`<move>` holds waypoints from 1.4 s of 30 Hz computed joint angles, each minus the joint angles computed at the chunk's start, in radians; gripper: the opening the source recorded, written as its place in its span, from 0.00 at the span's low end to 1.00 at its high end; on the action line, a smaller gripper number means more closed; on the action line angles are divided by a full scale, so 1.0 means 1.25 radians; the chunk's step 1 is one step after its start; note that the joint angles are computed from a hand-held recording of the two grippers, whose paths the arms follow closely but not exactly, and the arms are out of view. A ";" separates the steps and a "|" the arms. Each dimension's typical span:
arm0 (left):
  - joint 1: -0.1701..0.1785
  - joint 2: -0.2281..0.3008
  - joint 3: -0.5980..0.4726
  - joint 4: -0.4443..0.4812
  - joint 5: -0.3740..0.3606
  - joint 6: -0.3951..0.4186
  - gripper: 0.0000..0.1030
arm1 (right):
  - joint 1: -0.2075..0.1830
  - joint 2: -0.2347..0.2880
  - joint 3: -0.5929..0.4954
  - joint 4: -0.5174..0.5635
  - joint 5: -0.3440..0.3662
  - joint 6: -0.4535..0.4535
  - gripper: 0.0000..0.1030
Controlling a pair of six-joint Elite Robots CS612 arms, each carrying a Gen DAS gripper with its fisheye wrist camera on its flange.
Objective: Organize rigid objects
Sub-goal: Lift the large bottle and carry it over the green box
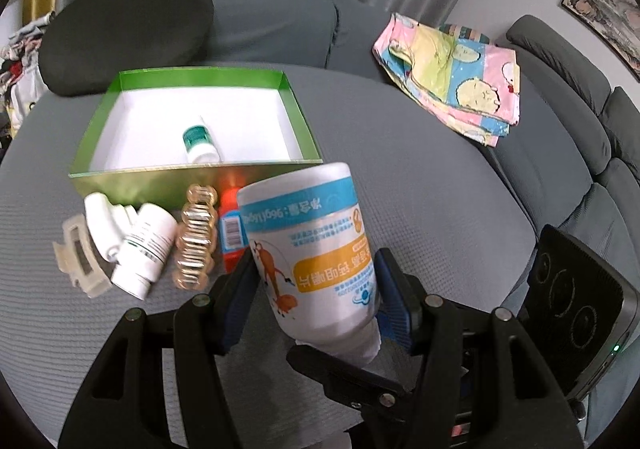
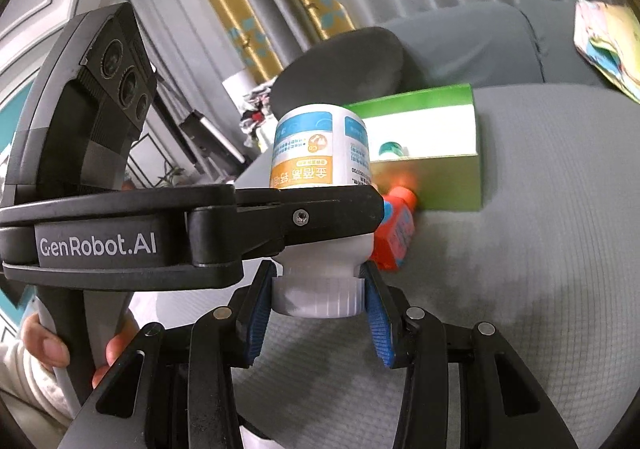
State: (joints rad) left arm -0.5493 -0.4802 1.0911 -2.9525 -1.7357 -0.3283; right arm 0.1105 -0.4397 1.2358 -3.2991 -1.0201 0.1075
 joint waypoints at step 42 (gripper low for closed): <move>0.026 0.030 -0.108 0.001 0.045 0.045 0.56 | 0.009 0.017 -0.088 -0.012 -0.008 -0.038 0.44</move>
State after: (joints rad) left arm -0.5173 -0.4429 0.9560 -2.9518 -1.6794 -0.2723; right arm 0.1212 -0.4186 1.1259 -3.3144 -1.0304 0.0606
